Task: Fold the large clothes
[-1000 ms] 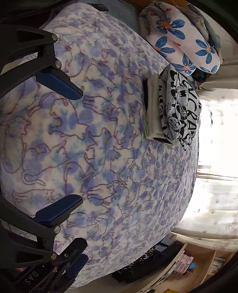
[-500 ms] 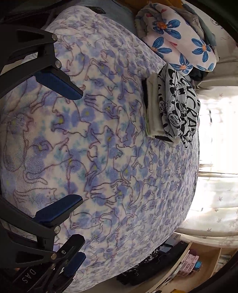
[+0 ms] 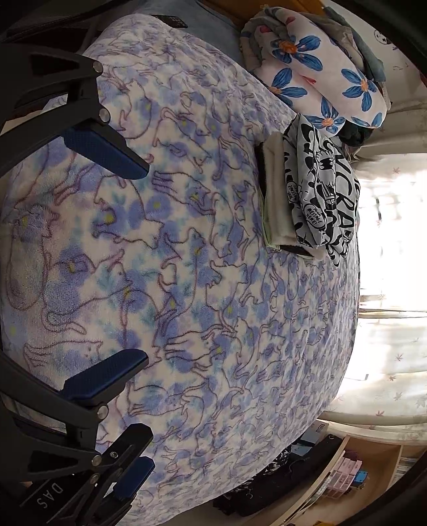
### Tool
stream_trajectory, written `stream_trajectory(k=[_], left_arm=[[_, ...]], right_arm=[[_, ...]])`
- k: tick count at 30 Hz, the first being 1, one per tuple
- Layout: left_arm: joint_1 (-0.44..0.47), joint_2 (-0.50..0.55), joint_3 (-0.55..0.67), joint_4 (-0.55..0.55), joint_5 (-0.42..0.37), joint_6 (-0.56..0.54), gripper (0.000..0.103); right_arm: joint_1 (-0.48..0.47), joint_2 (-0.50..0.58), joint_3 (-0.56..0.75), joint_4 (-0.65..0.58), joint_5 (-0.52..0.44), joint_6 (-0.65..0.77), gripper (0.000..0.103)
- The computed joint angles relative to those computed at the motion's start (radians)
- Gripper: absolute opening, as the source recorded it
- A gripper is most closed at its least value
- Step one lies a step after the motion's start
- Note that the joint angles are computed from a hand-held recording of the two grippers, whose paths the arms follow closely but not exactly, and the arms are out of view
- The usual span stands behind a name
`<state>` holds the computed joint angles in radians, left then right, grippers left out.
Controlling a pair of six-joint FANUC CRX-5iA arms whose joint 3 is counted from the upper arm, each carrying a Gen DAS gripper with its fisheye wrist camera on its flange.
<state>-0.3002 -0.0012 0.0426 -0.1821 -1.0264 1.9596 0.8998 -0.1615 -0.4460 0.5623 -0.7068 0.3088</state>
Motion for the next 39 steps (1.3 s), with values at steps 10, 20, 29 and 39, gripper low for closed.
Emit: stream_trajectory(k=[10,20,29,39], left_arm=[[0.004,-0.001,-0.006,0.007,0.004,-0.005,0.102],[0.018,-0.014,-0.028,0.018,0.004,-0.023,0.102],[0.017,-0.011,-0.025,0.018,0.002,-0.024,0.102],[0.017,-0.007,-0.021,0.016,0.002,-0.026,0.101]], right_arm=[[-0.002,0.002,-0.002,-0.002,-0.001,-0.001,0.065],[0.0,0.004,-0.002,0.0,-0.001,-0.007,0.065],[0.001,0.007,0.001,0.0,-0.002,-0.006,0.065],[0.001,0.007,0.001,0.0,-0.003,-0.007,0.065]])
